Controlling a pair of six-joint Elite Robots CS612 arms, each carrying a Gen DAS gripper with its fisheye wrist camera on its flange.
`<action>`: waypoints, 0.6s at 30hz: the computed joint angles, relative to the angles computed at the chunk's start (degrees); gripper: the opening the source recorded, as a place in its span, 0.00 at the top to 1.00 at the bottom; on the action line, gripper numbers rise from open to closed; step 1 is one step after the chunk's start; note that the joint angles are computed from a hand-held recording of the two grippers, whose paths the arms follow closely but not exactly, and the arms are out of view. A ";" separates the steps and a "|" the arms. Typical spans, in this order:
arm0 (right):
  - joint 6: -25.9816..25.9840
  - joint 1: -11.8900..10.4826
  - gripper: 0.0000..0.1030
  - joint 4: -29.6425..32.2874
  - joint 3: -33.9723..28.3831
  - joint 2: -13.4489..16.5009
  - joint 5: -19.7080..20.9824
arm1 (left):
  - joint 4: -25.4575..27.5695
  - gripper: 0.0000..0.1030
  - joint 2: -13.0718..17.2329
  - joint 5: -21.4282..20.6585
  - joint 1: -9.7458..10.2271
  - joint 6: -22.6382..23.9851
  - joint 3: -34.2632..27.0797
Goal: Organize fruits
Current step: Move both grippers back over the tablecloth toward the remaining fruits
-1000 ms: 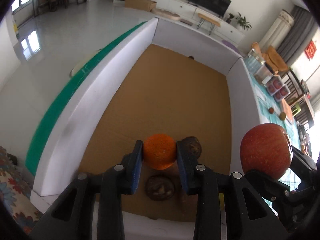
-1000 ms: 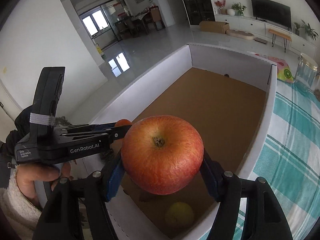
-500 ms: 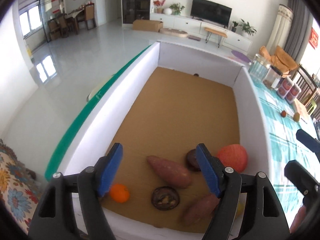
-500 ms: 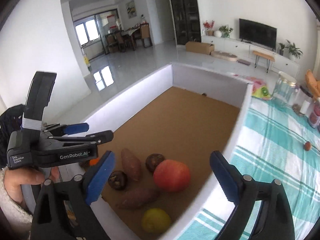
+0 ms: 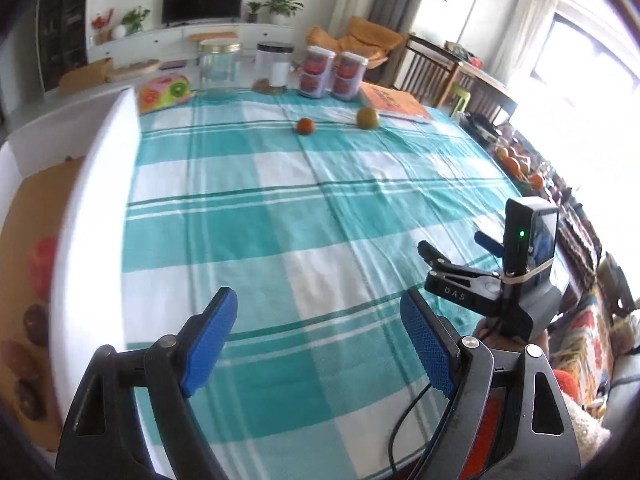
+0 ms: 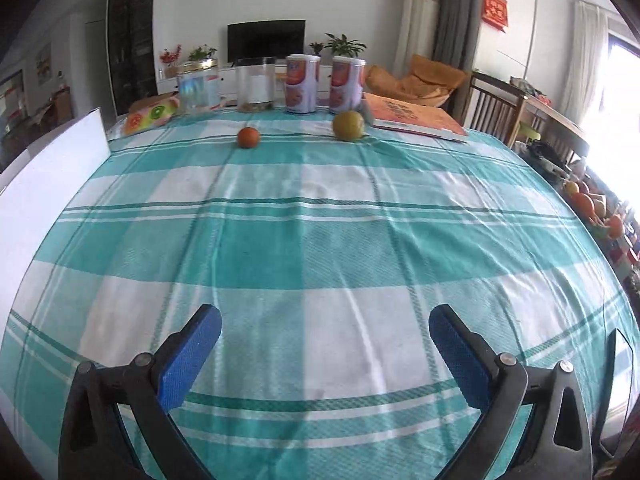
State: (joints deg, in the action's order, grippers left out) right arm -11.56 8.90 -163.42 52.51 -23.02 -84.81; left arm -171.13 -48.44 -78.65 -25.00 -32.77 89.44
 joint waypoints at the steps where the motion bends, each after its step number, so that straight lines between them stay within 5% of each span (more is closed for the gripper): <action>1: 2.27 -0.39 0.00 0.98 -0.82 0.27 0.24 | 0.16 0.17 1.71 1.30 -0.53 0.80 -1.90; 4: 5.44 -1.18 0.00 2.85 -0.96 0.17 -0.47 | 2.67 0.17 6.46 5.32 -1.43 2.52 -7.96; 8: 7.74 -1.35 0.00 7.18 -2.52 0.74 -1.79 | 6.00 0.17 10.17 5.24 -1.05 2.97 -13.06; 18: 10.54 -1.22 0.00 10.69 -4.87 1.97 -2.95 | 8.67 0.16 12.40 8.48 -0.85 3.13 -15.28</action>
